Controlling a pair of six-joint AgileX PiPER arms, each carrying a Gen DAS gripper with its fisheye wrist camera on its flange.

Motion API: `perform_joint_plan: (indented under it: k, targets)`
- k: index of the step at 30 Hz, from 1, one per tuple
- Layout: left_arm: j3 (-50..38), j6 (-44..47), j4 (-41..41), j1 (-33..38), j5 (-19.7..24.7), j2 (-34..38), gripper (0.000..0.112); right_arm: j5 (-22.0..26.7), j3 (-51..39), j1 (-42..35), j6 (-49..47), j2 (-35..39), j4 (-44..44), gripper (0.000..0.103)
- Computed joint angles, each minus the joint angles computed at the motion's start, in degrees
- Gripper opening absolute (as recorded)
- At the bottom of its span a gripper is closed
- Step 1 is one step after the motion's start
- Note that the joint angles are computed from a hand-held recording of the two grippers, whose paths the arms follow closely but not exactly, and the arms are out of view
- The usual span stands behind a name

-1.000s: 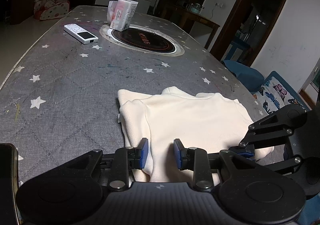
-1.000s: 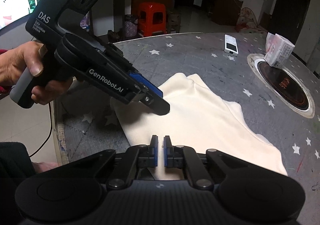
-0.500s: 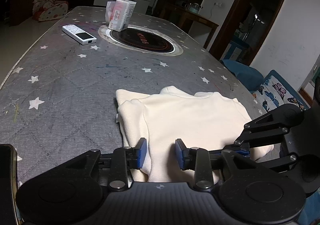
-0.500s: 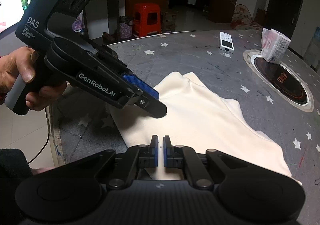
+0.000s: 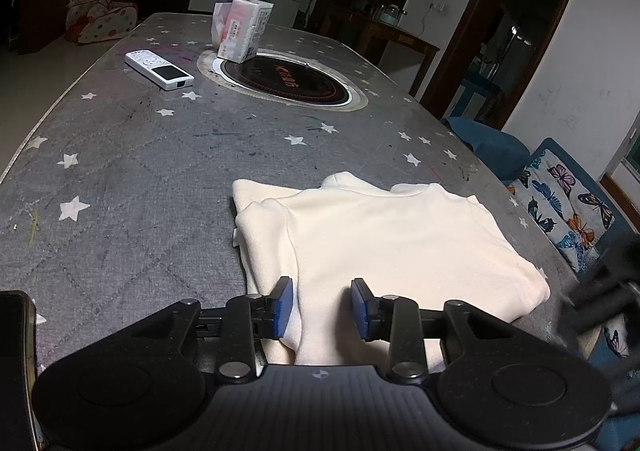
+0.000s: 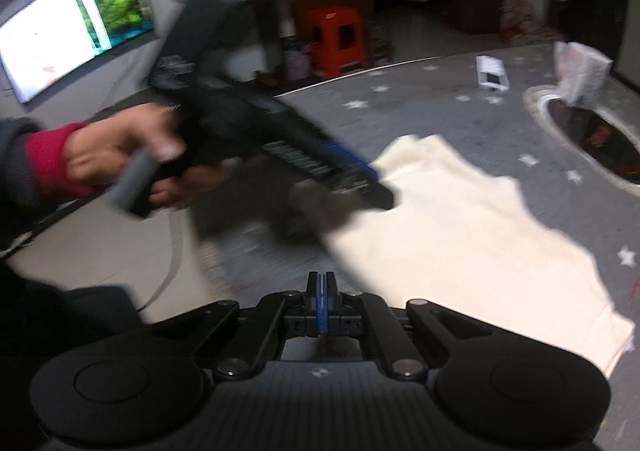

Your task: Fold clothes

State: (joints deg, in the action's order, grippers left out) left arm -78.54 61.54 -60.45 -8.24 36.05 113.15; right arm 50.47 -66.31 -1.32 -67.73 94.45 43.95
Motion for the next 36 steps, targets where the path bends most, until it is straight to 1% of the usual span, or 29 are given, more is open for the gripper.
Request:
perform_joint_plan:
  k: [3, 4, 7, 10, 14, 15, 16, 18, 20, 22, 23, 24, 26, 27, 30, 31, 33, 35, 36]
  targets:
    - [-0.6, -1.1, 0.4, 0.1, 0.4, 0.3, 0.036, 7.0, 0.6, -0.5, -1.8, -1.2, -0.3, 0.000]
    - [-0.8, -1.6, 0.6, 0.1, 0.4, 0.4, 0.036, 8.3, 0.8, -0.5, -2.1, -1.4, -0.6, 0.000]
    - [-1.1, -2.6, 1.3, -0.2, 0.3, 0.5, 0.037, 10.3, 2.1, 0.9, -1.3, -1.9, -3.6, 0.001]
    - [-0.8, -2.8, 1.8, -0.6, -0.5, 0.1, 0.040, 8.5, 3.8, 2.7, 1.2, -2.9, -6.7, 0.001]
    - [-0.2, -2.2, 1.9, -1.0, -1.1, -0.3, 0.043, 7.5, 4.4, 3.9, 4.2, -3.7, -10.1, 0.005]
    - [-0.1, -2.1, 1.8, -1.1, -1.2, -0.4, 0.044, 6.7, 4.8, 4.2, 4.6, -3.9, -10.7, 0.007]
    - [-0.1, -2.1, 1.8, -1.2, -1.3, -0.5, 0.045, 5.4, 5.5, 4.6, 4.8, -4.6, -11.6, 0.012]
    - [-0.1, -2.3, 2.1, -1.4, -1.4, -0.6, 0.047, 2.4, 7.2, 5.6, 5.2, -6.2, -13.6, 0.012]
    - [-0.1, -2.6, 2.5, -1.5, -1.5, -0.7, 0.048, 1.6, 8.0, 5.4, 5.1, -7.0, -13.5, 0.014]
    - [-0.3, -3.3, 2.9, -1.5, -1.3, -0.8, 0.048, -0.6, 9.1, 5.8, 5.2, -7.9, -14.2, 0.020]
    - [-0.3, -3.4, 3.0, -1.5, -1.2, -0.9, 0.049, -1.9, 9.9, 5.9, 5.3, -8.6, -14.7, 0.021]
    - [-0.3, -3.5, 3.0, -1.5, -1.1, -1.1, 0.049, -2.2, 10.0, 5.8, 5.4, -8.7, -14.6, 0.022]
    - [0.0, -3.2, 2.7, -1.4, -1.3, -1.7, 0.050, -2.3, 9.9, 5.4, 5.5, -8.7, -13.9, 0.028]
    - [0.1, -3.1, 2.6, -1.3, -1.4, -1.9, 0.050, -2.5, 10.0, 5.2, 5.6, -8.7, -13.6, 0.037]
    - [0.5, -3.4, 2.7, -1.2, -1.9, -2.7, 0.050, -3.7, 10.1, 4.6, 5.7, -9.1, -13.9, 0.039]
    - [0.9, -3.3, 2.7, -1.3, -2.3, -3.1, 0.050, -4.0, 9.9, 3.7, 5.6, -9.2, -12.7, 0.041]
    - [1.5, -3.0, 2.7, -1.5, -3.2, -3.8, 0.048, -4.0, 8.8, 1.5, 5.6, -8.9, -10.4, 0.042]
    - [2.1, -2.1, 2.1, -1.8, -3.6, -4.3, 0.047, -5.5, 8.1, 0.0, 6.2, -8.5, -9.5, 0.042]
    - [2.5, -1.2, 1.3, -1.9, -3.4, -4.5, 0.043, -6.5, 7.6, -0.7, 6.8, -8.0, -9.3, 0.042]
